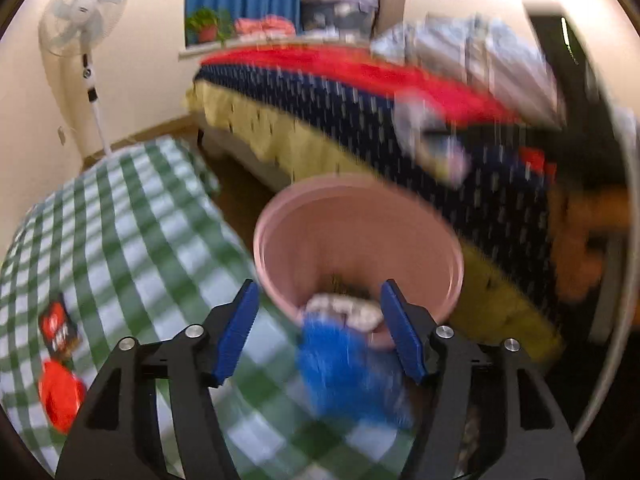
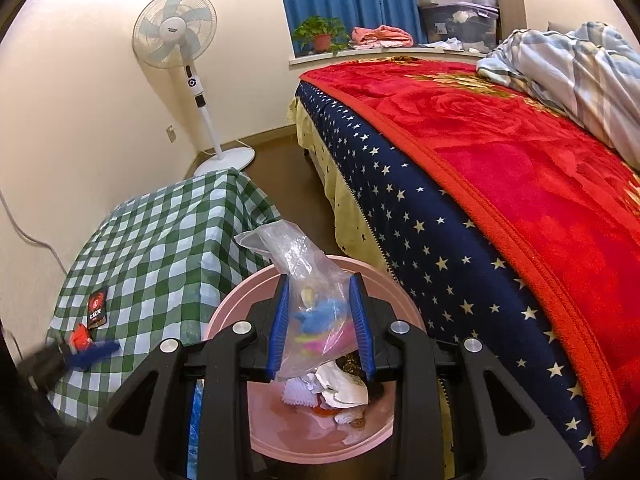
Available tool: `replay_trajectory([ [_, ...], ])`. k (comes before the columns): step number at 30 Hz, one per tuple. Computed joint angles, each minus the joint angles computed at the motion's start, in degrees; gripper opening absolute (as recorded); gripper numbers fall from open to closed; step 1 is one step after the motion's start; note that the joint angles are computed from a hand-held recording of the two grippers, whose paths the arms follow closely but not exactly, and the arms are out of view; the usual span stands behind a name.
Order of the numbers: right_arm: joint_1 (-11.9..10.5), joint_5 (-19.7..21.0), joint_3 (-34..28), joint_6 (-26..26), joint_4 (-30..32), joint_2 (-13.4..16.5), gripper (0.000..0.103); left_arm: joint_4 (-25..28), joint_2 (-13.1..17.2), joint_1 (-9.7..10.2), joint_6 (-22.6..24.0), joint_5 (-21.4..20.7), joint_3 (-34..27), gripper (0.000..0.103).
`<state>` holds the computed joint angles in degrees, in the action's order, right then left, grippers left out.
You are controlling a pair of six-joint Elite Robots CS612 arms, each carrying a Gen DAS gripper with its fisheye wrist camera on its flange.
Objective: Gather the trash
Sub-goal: 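Carry the blue bag and clear bag over the pink bin with both tools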
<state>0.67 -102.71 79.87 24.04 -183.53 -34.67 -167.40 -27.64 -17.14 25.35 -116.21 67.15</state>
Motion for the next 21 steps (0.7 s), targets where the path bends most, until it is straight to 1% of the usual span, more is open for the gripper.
replay_trajectory([
  [1, 0.0, 0.0, 0.2, 0.3, -0.1, -0.1, 0.031, 1.5, -0.1, -0.05, 0.8, 0.6, 0.6, 0.05],
  [2, -0.1, 0.0, 0.3, 0.6, -0.2, -0.2, 0.031, 2.9, -0.2, 0.02, 1.5, 0.6, 0.8, 0.045],
  [4, -0.1, 0.0, 0.5, 0.6, -0.3, -0.3, 0.031, 3.0, -0.3, 0.14, 2.7, 0.7, 1.4, 0.029],
  [6, 0.0, 0.2, 0.6, 0.4, -0.1, -0.4, 0.031, 3.3, -0.3, 0.32, 2.6, 0.3, 1.5, 0.023],
  [8, 0.0, 0.3, 0.5, 0.3, 0.0, -0.3, 0.031, 4.0, -0.4, 0.26, 2.7, 0.5, 1.6, 0.009],
  [9, 0.0, 0.4, 0.6, 0.2, 0.0, -0.4, 0.031, 4.4, -0.4, 0.21, 2.9, 0.6, 1.6, 0.004],
  [10, 0.0, 0.5, 0.6, 0.2, 0.0, -0.4, 0.031, 4.5, -0.4, 0.19, 3.1, 0.6, 1.6, 0.001],
  [12, 0.1, 0.7, 0.8, 0.2, -0.2, -0.6, 0.031, 3.6, -0.5, 0.13, 3.1, 0.5, 1.7, 0.001],
  [14, 0.1, 0.7, 1.1, 0.0, -0.4, -0.7, 0.031, 2.4, -0.5, 0.29, 2.1, -0.2, 1.6, 0.001],
  [21, 0.2, 0.9, 1.2, -0.5, -0.1, -0.8, 0.031, -1.3, 0.9, 0.13, -3.6, -1.1, -1.6, 0.001],
])
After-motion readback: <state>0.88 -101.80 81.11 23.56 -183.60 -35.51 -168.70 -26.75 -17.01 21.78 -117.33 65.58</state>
